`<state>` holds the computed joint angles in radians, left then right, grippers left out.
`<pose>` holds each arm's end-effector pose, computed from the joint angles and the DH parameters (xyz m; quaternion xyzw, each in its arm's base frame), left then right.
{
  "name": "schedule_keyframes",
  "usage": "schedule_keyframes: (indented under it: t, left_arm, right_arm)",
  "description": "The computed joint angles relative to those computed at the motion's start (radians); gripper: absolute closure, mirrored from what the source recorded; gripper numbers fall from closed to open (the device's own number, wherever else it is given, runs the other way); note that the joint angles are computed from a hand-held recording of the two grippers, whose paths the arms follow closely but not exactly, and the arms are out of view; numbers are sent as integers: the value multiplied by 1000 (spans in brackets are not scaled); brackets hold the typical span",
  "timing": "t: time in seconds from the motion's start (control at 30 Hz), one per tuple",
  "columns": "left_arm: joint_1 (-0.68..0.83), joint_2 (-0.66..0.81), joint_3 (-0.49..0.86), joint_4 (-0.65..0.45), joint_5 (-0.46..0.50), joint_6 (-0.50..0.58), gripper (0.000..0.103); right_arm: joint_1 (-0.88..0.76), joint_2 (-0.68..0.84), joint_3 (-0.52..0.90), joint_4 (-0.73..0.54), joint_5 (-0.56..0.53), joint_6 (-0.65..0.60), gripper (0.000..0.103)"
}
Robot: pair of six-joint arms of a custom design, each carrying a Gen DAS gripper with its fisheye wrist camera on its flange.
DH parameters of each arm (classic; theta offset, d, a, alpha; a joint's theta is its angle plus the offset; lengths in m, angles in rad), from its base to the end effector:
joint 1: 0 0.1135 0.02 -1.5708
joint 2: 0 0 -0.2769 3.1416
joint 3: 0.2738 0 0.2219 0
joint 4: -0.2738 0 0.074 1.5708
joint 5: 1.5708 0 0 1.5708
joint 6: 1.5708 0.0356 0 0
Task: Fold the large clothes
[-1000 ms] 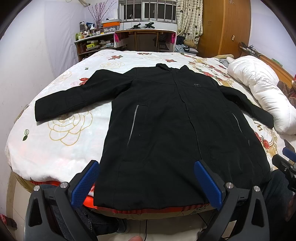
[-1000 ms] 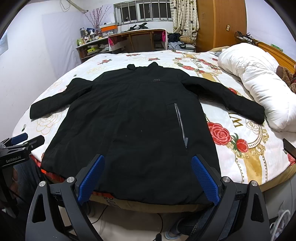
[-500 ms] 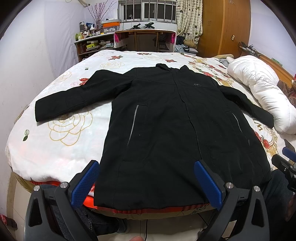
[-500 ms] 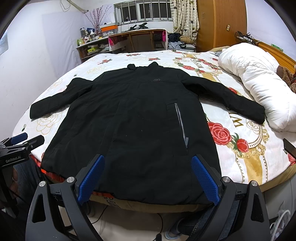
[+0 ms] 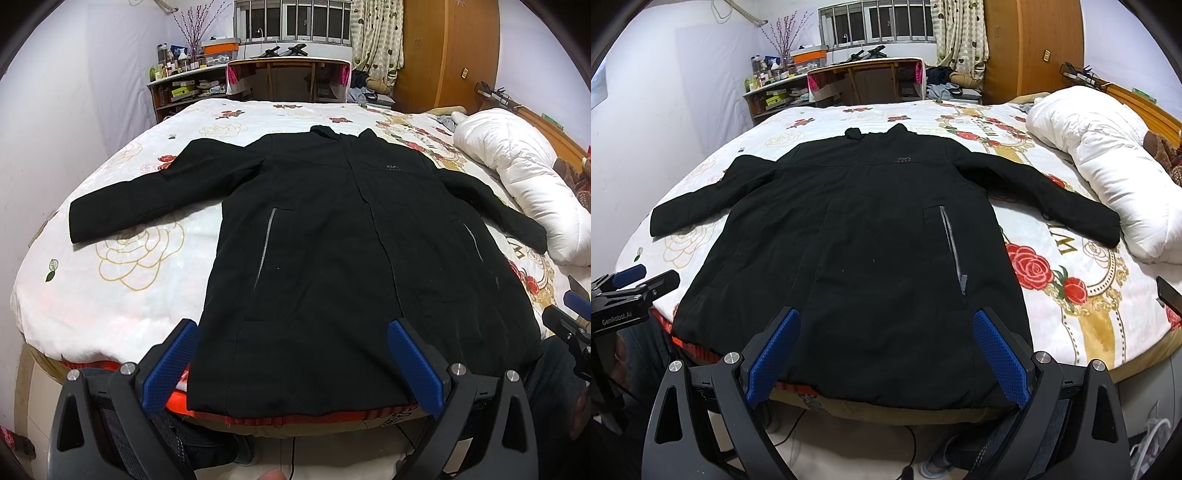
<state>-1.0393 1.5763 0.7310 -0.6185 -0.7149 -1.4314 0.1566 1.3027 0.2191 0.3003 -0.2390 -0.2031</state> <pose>0.1311 -0.1769 0.1701 -0.2006 0.9139 0.0677 0.3464 0.1732 0.0359 0.1432 -0.2090 0.8939 0.1012 0.3834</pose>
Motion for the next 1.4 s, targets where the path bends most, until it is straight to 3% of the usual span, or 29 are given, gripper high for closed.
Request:
schedule_keyframes:
  t: [0.37,0.9,1.13,1.4]
  left_arm:
    - [26,8,-6,24,12,33,0]
    - [159,28,-47,166,68,182,0]
    - [291,40,-86,297,116,314,0]
    - [570,37,-185,554,221,526,0]
  right_arm:
    - [21,45,4,53,13,15,8]
    - [75,204,108,72,32,20,8]
    - [111,339,214,71,27,26,8]
    - [182,512,411,32,41,30,8]
